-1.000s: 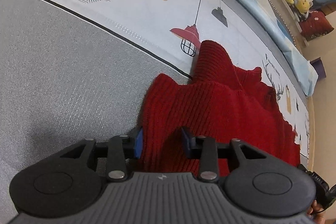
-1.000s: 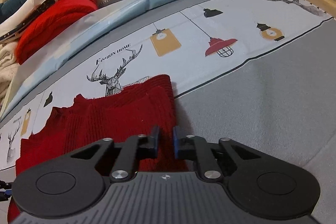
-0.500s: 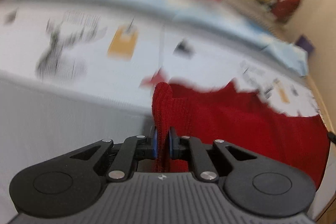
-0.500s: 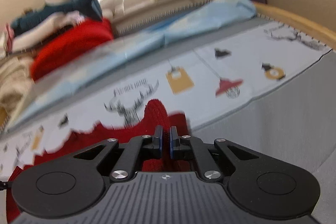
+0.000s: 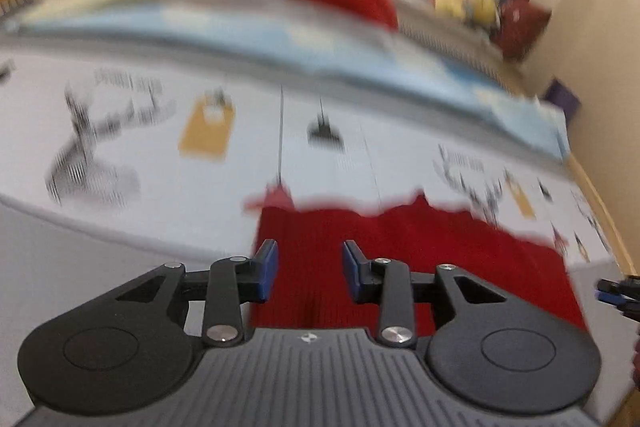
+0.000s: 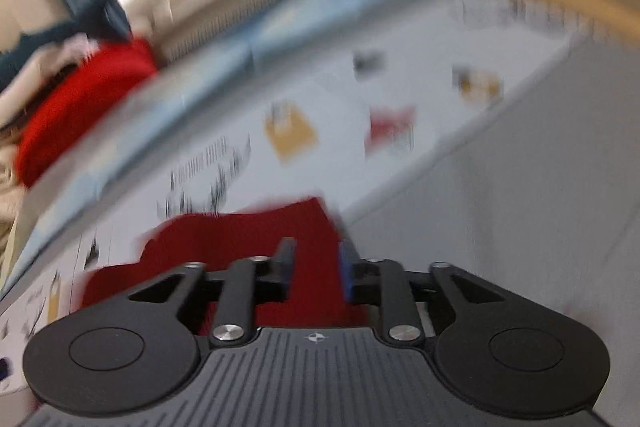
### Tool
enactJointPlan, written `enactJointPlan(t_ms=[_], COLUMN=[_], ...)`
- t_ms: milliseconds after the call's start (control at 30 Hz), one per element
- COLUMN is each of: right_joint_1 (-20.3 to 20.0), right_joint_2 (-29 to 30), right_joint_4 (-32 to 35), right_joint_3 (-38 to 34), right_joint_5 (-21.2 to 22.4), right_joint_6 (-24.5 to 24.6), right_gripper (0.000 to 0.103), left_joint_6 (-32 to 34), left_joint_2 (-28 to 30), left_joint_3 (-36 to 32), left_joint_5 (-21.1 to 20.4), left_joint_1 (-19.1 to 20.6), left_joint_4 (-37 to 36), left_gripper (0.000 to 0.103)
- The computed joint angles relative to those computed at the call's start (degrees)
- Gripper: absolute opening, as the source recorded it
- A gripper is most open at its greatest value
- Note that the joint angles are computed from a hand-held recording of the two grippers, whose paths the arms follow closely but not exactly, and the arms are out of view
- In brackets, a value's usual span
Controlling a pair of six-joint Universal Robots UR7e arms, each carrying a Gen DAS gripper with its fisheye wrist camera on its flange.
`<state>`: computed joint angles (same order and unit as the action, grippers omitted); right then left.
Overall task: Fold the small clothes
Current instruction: 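Grasp the folded edge again with both grippers and press it flat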
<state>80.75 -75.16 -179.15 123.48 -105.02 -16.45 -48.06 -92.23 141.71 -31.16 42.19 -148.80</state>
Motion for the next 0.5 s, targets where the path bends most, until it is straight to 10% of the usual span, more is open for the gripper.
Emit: enactJointPlan(t_ms=[367,400,433,500], right_joint_1=[-4.09,-3.78,-3.56,-3.25], right_joint_2=[-9.31,-9.98,-10.36,-12.07], right_joint_4=[22.61,23.70,22.45,18.68], right_joint_3=[3.08,3.28,3.96,5.58], right_joint_5=[-2.12,-1.53,-1.34,0.55], right_joint_6=[4.24,3.74,2.13,-0.53], right_gripper=[0.044,0.035,0.012,0.012], left_joint_6=[-11.05,-10.80,-11.42,-14.17], left_joint_2=[-12.87,-13.21,-13.71,-17.17], left_joint_3=[1.96,2.28,2.51,3.83], left_joint_5=[-18.99,-18.90,-18.20,-15.06], left_joint_1=[2.99,2.34,1.05,-2.85], left_joint_4=[20.42,20.52,21.36,22.21], left_gripper=[0.038,0.012,0.013,0.011])
